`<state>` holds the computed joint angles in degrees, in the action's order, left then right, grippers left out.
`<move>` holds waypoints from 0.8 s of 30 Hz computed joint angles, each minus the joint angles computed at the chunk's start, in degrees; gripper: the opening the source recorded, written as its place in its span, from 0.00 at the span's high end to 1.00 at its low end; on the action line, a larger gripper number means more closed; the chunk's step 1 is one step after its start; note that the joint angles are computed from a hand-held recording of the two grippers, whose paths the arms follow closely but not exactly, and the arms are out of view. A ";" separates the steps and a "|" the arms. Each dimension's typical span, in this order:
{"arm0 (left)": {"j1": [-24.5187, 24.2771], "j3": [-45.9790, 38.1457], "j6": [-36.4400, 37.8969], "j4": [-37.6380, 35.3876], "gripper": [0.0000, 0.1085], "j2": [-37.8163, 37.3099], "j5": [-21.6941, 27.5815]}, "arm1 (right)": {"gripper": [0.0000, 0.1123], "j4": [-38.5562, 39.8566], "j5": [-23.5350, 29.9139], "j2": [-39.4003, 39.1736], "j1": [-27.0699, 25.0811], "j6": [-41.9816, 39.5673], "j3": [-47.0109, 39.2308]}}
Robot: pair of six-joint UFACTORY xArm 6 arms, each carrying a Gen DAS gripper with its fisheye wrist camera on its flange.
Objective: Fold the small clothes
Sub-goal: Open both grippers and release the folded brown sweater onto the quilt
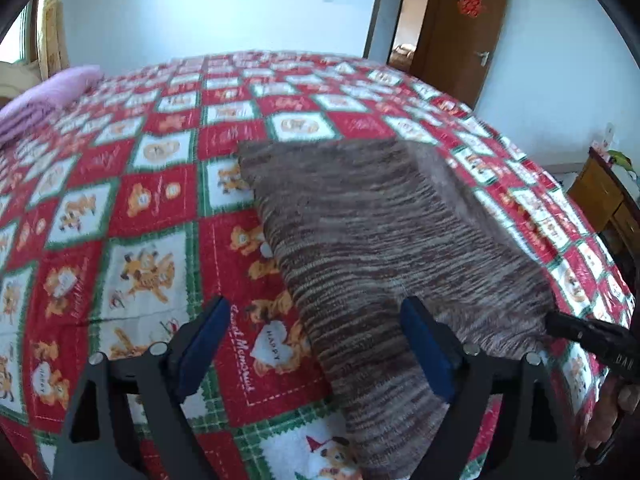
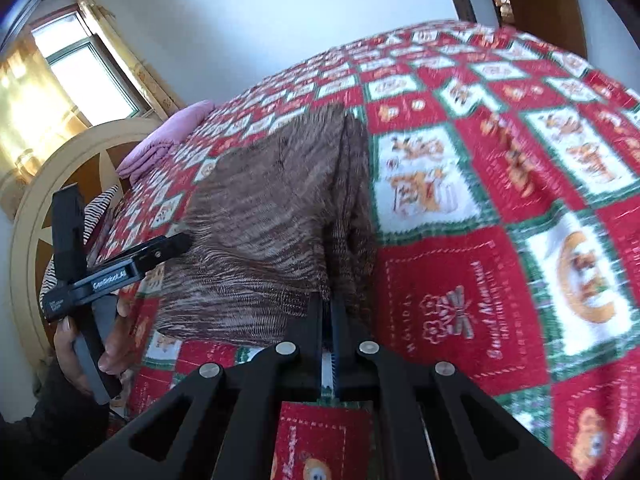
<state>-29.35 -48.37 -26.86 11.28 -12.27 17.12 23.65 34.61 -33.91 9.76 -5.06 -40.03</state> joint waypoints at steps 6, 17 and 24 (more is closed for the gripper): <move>-0.12 0.08 -4.13 8.95 0.05 1.03 -0.81 | 0.90 -10.88 2.85 1.84 1.11 4.25 -3.82; -0.44 3.65 5.16 -3.70 0.05 0.58 -5.73 | 0.96 -12.81 4.45 26.76 2.81 6.64 -26.35; -0.72 3.36 7.94 -9.45 0.05 0.83 -5.12 | 0.96 -15.21 0.30 23.89 0.79 6.80 -21.32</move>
<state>-30.08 -45.01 -18.92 1.83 -11.44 12.00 8.44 34.91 -10.02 10.55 1.74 -61.35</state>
